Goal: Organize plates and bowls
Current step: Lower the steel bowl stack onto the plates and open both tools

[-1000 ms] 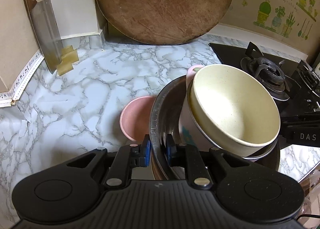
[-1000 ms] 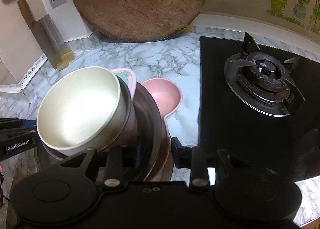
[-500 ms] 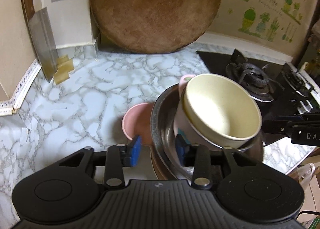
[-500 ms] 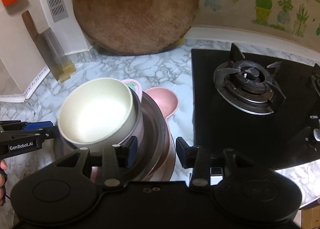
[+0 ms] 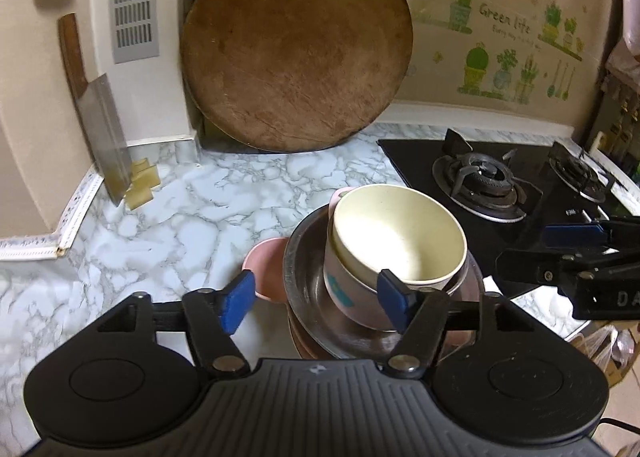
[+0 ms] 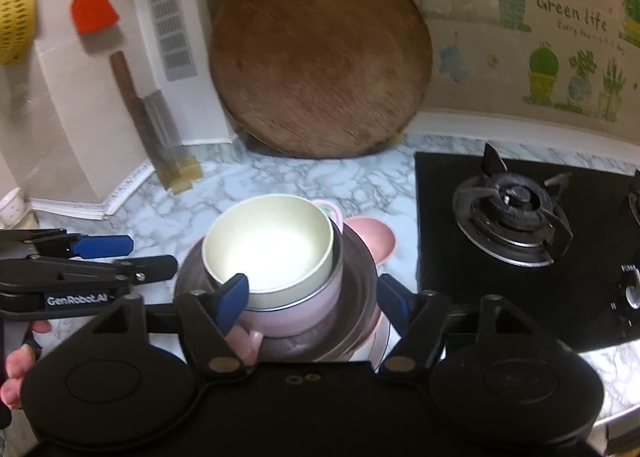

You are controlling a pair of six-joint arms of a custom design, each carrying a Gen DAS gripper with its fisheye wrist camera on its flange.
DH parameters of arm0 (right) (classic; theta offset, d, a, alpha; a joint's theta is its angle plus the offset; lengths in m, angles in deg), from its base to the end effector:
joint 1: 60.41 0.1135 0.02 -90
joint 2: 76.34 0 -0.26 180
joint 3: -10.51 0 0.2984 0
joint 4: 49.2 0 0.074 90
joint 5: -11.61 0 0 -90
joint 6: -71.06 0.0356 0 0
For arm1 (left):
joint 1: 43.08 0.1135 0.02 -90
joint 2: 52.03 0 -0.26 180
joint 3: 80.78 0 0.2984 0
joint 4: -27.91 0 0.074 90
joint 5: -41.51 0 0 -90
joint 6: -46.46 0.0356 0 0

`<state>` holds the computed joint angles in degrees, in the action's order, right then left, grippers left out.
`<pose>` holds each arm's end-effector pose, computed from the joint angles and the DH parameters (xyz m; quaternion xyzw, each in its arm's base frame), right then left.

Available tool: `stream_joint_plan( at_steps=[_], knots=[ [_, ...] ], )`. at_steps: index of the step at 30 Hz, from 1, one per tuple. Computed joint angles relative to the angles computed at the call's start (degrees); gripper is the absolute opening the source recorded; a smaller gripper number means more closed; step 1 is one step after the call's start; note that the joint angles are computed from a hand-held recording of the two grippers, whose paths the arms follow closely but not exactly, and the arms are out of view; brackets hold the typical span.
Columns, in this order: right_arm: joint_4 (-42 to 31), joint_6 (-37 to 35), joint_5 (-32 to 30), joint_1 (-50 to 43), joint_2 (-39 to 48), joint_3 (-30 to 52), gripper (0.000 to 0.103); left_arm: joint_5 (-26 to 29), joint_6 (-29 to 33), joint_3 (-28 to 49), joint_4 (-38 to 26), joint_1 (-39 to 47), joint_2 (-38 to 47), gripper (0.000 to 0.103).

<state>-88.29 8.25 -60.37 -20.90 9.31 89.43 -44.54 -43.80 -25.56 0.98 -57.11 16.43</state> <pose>0.2938 0.2280 0.2604 -0.0396 0.9162 0.0830 0.3900 0.2892 -0.0748 0.2164 0.1231 0.8981 -0.0834 0.4139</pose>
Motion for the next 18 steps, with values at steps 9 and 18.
stream_joint_plan(
  at_steps=[9, 18],
  knots=[
    [4.99, -7.19, 0.42, 1.29, -8.23, -6.85, 0.101, -6.32, -6.08, -3.71, -2.86, -5.46, -7.22, 0.077],
    [8.19, -8.99, 0.22, 2.18, -14.18, -12.27, 0.103, -8.26, -12.21, -7.94, -5.02, -7.82, -14.96, 0.096]
  ],
)
